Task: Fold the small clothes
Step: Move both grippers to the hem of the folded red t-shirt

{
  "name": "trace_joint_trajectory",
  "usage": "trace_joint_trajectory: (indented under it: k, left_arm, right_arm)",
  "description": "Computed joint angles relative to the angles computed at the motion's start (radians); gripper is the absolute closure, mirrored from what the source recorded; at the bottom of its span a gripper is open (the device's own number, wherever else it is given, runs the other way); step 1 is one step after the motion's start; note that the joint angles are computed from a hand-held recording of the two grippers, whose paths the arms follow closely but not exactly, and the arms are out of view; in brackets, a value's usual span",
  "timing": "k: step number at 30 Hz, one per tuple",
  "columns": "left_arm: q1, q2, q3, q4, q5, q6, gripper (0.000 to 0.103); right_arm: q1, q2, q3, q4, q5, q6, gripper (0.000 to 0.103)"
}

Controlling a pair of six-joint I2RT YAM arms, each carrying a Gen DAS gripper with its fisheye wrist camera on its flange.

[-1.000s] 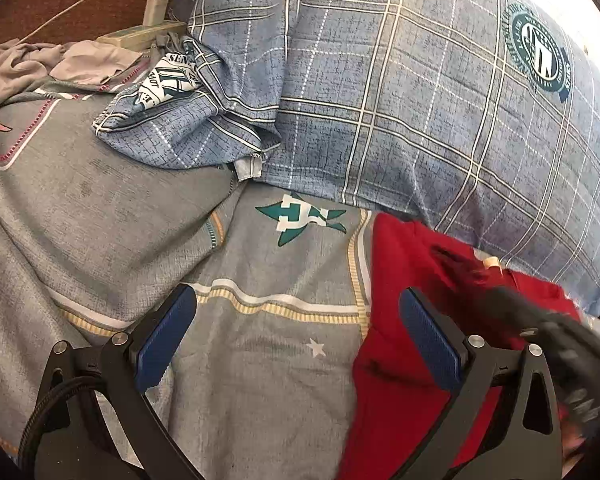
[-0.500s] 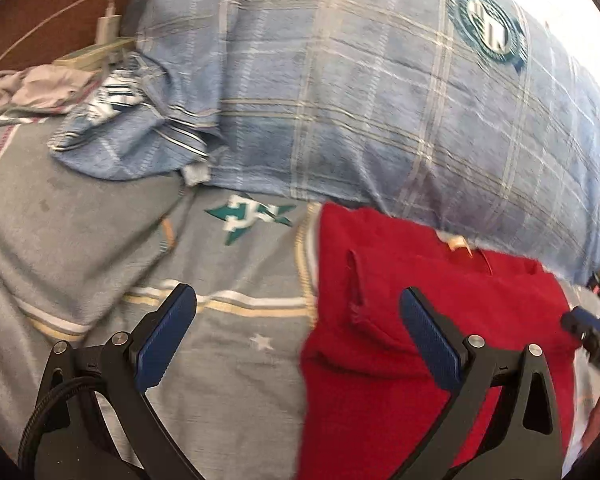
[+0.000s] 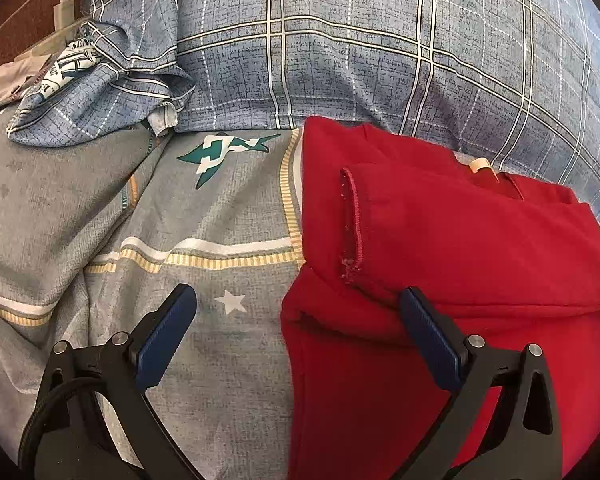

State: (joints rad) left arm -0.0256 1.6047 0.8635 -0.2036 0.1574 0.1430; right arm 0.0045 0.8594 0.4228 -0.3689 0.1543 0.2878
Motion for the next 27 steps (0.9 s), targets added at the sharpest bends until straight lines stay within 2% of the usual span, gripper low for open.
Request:
trace_joint_trajectory:
  k: [1, 4, 7, 10, 13, 15, 17, 19, 21, 22, 24, 26, 27]
  left_arm:
    - [-0.002, -0.001, -0.002, 0.003, -0.001, 0.0, 0.001]
    - [-0.003, 0.004, 0.002, 0.002, -0.003, 0.002, 0.001]
    - [-0.003, 0.012, 0.008, 0.0, 0.005, 0.002, 0.001]
    - [-0.003, 0.003, 0.004, -0.001, 0.002, 0.005, 0.001]
    - [-0.001, -0.009, 0.002, -0.006, 0.004, 0.009, 0.001]
    - [0.004, -0.024, -0.003, -0.005, 0.013, 0.009, 0.001]
    - [0.011, -0.034, -0.005, -0.005, 0.029, 0.01, 0.001]
    - [0.012, -0.036, -0.007, -0.005, 0.032, 0.01, 0.001]
    - [0.006, -0.015, 0.001, -0.008, 0.021, 0.013, 0.001]
    - [0.004, -0.002, 0.006, -0.014, 0.018, 0.013, 0.001]
    - [0.013, 0.007, 0.011, -0.03, 0.034, 0.005, 0.001]
    - [0.024, -0.001, 0.011, -0.044, 0.056, -0.002, 0.001]
    - [0.037, -0.016, 0.006, -0.061, 0.082, 0.002, 0.001]
  right_arm:
    - [0.027, 0.06, 0.018, 0.04, 0.018, 0.01, 0.074]
    - [-0.01, 0.251, 0.062, 0.178, -0.029, -0.007, 0.074]
    - [-0.064, 0.471, 0.118, 0.3, -0.033, 0.017, 0.07]
    - [-0.068, 0.511, 0.143, 0.31, -0.014, 0.012, 0.07]
    - [-0.062, 0.419, 0.131, 0.23, -0.032, 0.009, 0.069]
    - [-0.073, 0.281, 0.081, 0.158, -0.073, 0.01, 0.059]
    - [-0.081, 0.116, 0.014, 0.09, -0.081, 0.01, 0.056]
    - [-0.061, -0.022, -0.042, 0.0, -0.032, 0.026, 0.056]
    - [-0.072, -0.069, -0.088, -0.048, -0.018, 0.019, 0.056]
    - [-0.086, -0.041, -0.105, -0.034, -0.022, 0.018, 0.055]
    - [-0.158, -0.104, -0.152, -0.02, -0.095, 0.013, 0.051]
    - [-0.18, -0.153, -0.116, -0.132, -0.124, 0.031, 0.051]
    - [-0.196, -0.238, -0.108, -0.202, -0.156, 0.033, 0.051]
